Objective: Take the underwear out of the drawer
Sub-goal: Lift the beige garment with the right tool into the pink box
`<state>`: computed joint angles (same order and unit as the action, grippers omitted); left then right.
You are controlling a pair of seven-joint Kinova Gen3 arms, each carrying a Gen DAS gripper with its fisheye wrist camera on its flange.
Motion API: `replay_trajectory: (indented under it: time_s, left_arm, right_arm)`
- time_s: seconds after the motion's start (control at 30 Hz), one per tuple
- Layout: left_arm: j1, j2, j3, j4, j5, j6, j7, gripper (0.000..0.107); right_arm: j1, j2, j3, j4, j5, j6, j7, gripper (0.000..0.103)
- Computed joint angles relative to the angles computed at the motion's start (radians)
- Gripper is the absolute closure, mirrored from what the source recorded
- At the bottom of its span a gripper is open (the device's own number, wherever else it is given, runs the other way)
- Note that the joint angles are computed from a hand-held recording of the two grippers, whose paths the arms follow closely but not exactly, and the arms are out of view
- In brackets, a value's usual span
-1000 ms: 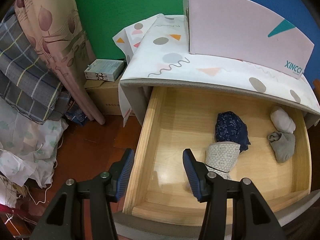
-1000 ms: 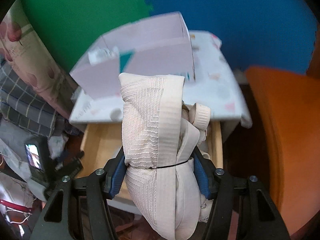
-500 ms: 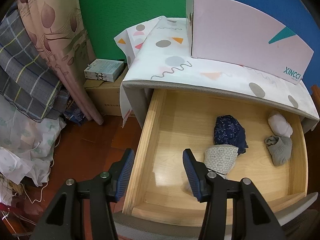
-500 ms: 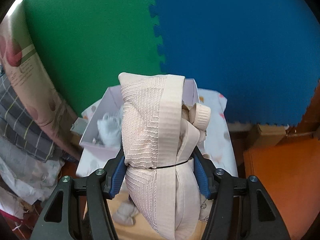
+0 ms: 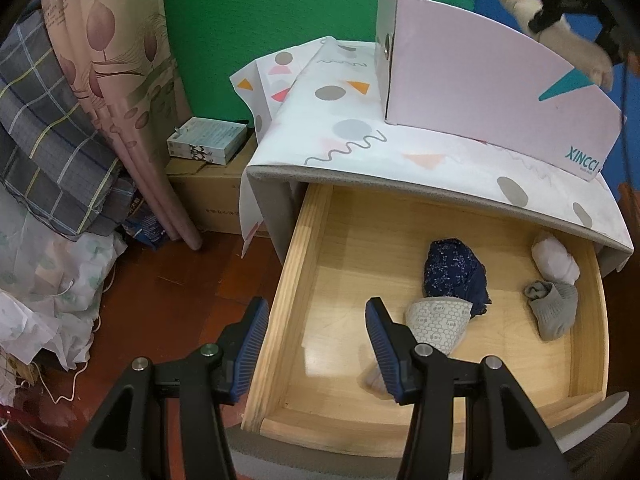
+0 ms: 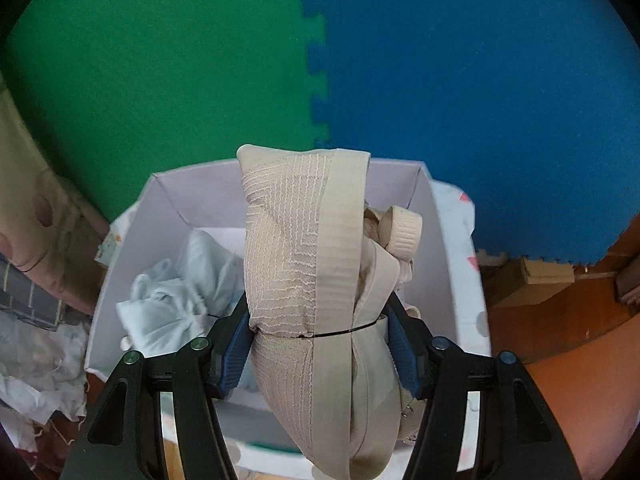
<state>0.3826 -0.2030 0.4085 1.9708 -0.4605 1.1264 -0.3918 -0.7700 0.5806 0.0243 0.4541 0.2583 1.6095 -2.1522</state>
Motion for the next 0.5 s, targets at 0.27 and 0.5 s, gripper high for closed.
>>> replay_trajectory:
  time_s: [0.27, 0.5]
  left_arm:
    - [-0.004, -0.001, 0.001, 0.0, -0.001, -0.004, 0.009, 0.056]
    - [-0.003, 0.002, -0.006, 0.0, 0.004, -0.007, 0.011, 0.056]
  right_arm:
    - [0.027, 0.044, -0.01, 0.044, -0.037, -0.001, -0.012, 0.041]
    - [0.028, -0.027, -0.028, 0.144, -0.031, -0.056, -0.032, 0.028]
